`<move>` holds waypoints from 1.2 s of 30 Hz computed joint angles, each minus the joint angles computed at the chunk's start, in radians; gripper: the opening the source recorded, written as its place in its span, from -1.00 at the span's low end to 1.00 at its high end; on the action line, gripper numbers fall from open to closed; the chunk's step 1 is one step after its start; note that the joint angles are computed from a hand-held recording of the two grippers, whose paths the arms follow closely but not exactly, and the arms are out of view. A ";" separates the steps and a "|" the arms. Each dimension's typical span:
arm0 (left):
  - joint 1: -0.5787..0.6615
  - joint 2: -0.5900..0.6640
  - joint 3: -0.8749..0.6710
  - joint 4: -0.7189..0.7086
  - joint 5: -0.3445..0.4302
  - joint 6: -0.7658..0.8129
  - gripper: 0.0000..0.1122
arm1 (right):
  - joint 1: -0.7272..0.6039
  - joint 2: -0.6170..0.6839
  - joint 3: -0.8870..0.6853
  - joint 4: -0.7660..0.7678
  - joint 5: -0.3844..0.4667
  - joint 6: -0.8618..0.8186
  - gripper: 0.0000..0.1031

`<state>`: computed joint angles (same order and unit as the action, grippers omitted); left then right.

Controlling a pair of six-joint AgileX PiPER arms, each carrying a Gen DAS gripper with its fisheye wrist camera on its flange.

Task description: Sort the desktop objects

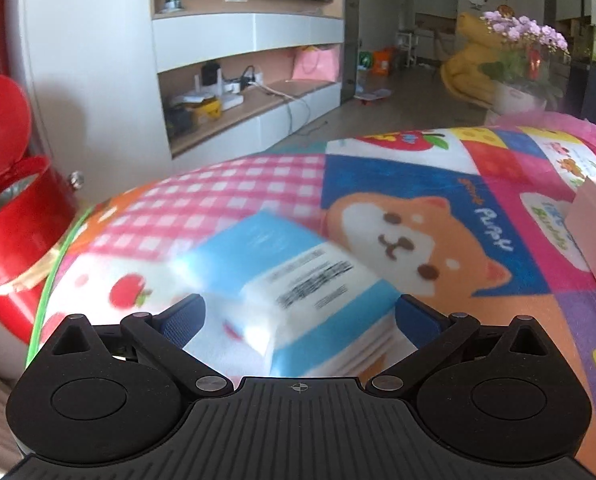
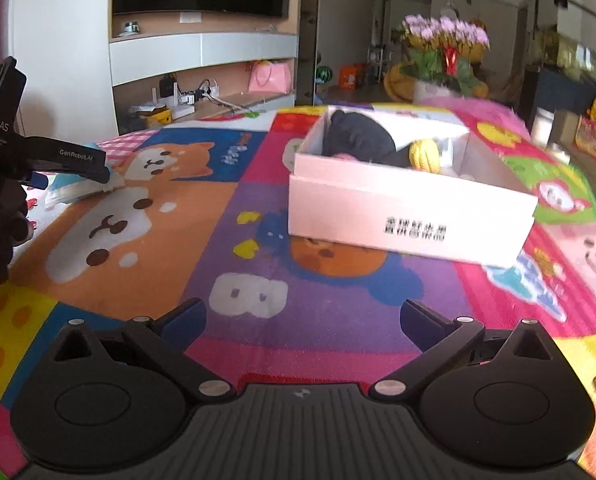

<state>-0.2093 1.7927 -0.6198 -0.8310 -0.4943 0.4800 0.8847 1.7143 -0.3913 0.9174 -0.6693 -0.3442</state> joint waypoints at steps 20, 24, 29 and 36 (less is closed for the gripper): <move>-0.087 -0.067 0.126 0.222 -0.041 -0.092 -0.48 | -0.107 -0.017 0.011 -0.142 0.076 0.177 1.00; -0.123 -0.134 0.204 0.460 -0.022 -0.303 -0.37 | -0.125 -0.032 0.034 -0.141 0.056 0.251 1.00; -0.145 -0.220 0.277 0.490 -0.042 -0.383 0.22 | -0.121 -0.035 0.043 -0.124 0.048 0.252 1.00; -0.171 -0.355 0.383 0.172 -0.060 -0.136 0.82 | -0.073 -0.056 -0.099 -0.082 0.160 -0.069 1.00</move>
